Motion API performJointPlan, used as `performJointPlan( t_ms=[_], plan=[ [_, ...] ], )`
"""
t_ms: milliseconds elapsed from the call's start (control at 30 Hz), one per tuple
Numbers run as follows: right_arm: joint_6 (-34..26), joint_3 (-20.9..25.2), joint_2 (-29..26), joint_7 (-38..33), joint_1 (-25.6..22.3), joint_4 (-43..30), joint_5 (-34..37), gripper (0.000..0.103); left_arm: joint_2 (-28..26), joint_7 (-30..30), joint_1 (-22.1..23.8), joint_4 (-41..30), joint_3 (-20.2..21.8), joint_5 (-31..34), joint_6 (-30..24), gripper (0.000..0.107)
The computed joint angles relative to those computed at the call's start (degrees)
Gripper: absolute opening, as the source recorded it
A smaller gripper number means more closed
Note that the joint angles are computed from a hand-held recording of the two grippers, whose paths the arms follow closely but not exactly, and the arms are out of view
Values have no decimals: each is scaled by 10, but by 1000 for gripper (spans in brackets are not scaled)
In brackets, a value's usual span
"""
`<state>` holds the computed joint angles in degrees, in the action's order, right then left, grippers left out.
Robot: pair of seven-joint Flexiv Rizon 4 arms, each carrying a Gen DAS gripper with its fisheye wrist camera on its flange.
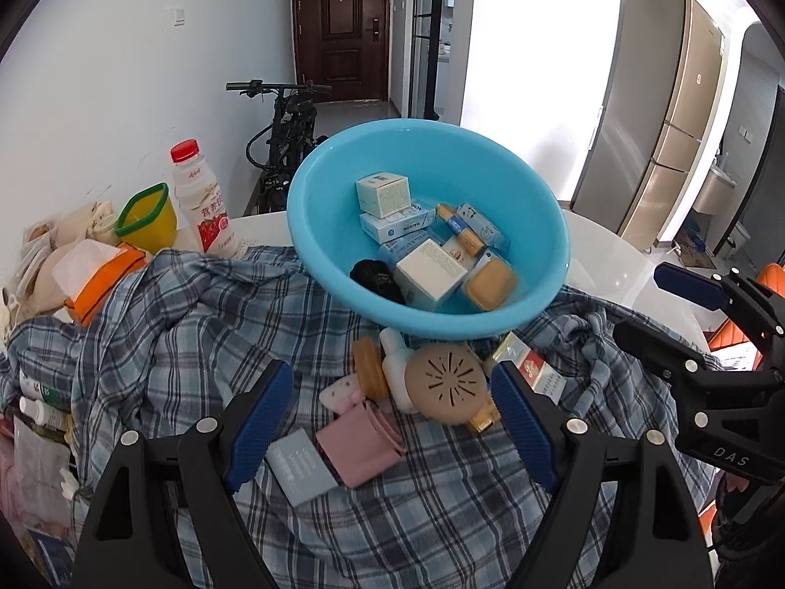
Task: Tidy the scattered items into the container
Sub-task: 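Withdraw both tools from the basin back over the shirt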
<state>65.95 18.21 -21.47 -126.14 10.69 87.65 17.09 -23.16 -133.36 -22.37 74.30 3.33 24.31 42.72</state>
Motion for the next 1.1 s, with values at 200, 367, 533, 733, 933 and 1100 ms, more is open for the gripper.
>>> performJointPlan(
  t_ms=[200,367,533,733,933,1100],
  plan=[
    [-4,11,23,-22,-15,34,40,66,23,-55,-26,34,9,57,8,89],
    [1,5,34,-30,-11,61,55,81,42,-78,-33,63,0,84,22,91],
    [2,12,47,-50,-25,80,94,84,65,-159,-45,101,2,134,60,103],
    [-18,5,56,-65,-32,93,137,84,75,-201,-45,125,-11,170,68,103],
    [7,-8,55,-57,-23,119,127,84,70,-196,-30,150,-20,138,83,103],
    [-5,-12,44,-41,-25,118,113,84,67,-188,-25,164,-19,121,88,103]
  ],
)
